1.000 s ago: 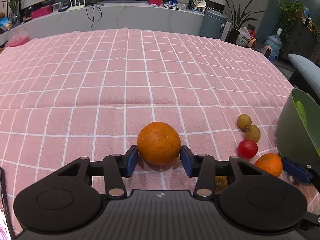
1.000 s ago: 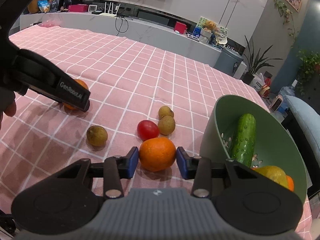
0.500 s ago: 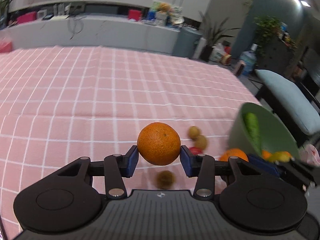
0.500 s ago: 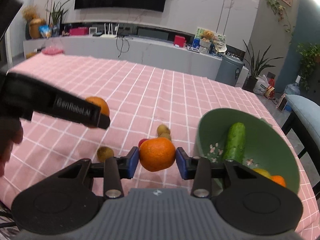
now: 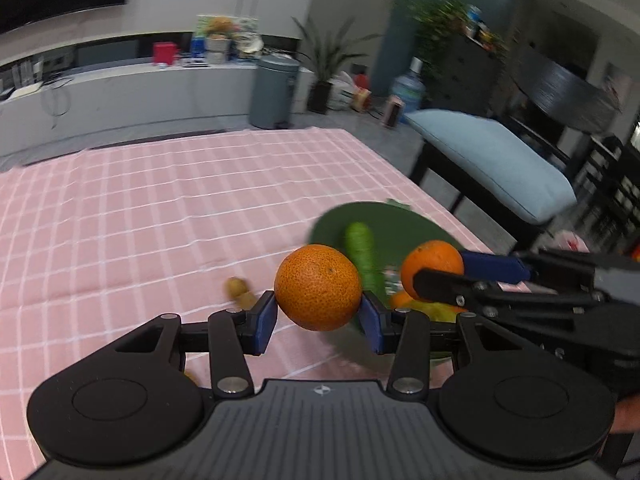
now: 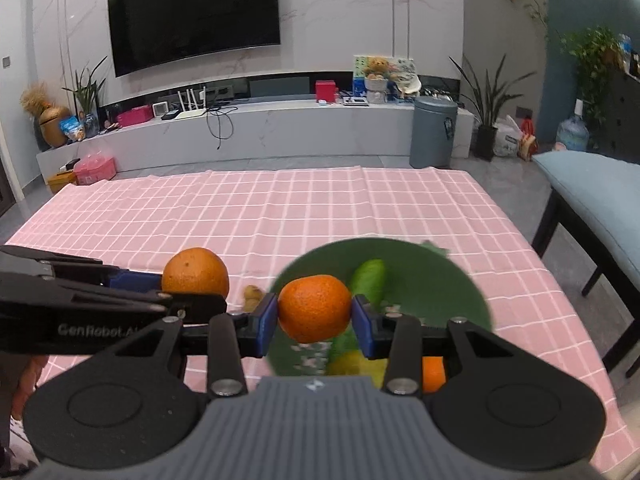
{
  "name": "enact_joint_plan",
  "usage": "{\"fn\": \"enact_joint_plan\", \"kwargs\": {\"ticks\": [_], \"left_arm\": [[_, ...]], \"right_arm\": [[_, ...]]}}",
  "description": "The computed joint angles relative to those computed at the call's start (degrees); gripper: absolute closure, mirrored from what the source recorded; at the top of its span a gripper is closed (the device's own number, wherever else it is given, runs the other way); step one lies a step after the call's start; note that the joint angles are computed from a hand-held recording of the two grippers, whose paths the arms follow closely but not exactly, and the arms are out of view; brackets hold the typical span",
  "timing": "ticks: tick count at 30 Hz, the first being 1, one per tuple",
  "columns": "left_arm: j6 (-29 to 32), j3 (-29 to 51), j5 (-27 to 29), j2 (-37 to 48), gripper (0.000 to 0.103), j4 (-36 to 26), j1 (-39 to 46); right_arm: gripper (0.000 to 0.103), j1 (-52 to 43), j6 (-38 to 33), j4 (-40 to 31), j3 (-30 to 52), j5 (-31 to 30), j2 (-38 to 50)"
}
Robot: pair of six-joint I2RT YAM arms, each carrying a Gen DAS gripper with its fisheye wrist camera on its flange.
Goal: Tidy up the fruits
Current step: 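Carry both oranges over the green colander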
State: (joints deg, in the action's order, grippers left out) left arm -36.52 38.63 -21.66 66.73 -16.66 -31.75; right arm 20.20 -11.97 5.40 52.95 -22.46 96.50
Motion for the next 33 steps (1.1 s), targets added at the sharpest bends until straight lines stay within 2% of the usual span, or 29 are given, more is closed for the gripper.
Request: {"fn": "enact_joint_plan", "kwargs": {"ticks": [3,6,13,18,33], "left_arm": [[2.5,4.5,2.3,6.0,0.052,0.2,0.4],[3.2,10.2,4.5,12.9,0.052,-2.5,1.2],[5.0,17.7,6.0,22.4,0.052,-6.3,1.5],[7.9,20.4,6.6,25.8,0.052,-8.6,1.7],[11.8,25.0,6.8,31.8,0.052,-11.1,3.0]], "right_arm": [[0.066,-3.0,-2.0,-4.4,4.4,-2.0,2.0],[0.066,-5.2,-4.3,-8.6,8.9,-3.5,4.8],[0.066,-6.1,-8.7,-15.2,18.6,-2.0,13.0],[0.066,-5.7,-11.4,-18.0,24.5,-0.7,18.4],[0.065,-3.5,-13.6,-22.8,30.1,2.3,23.9]]}}
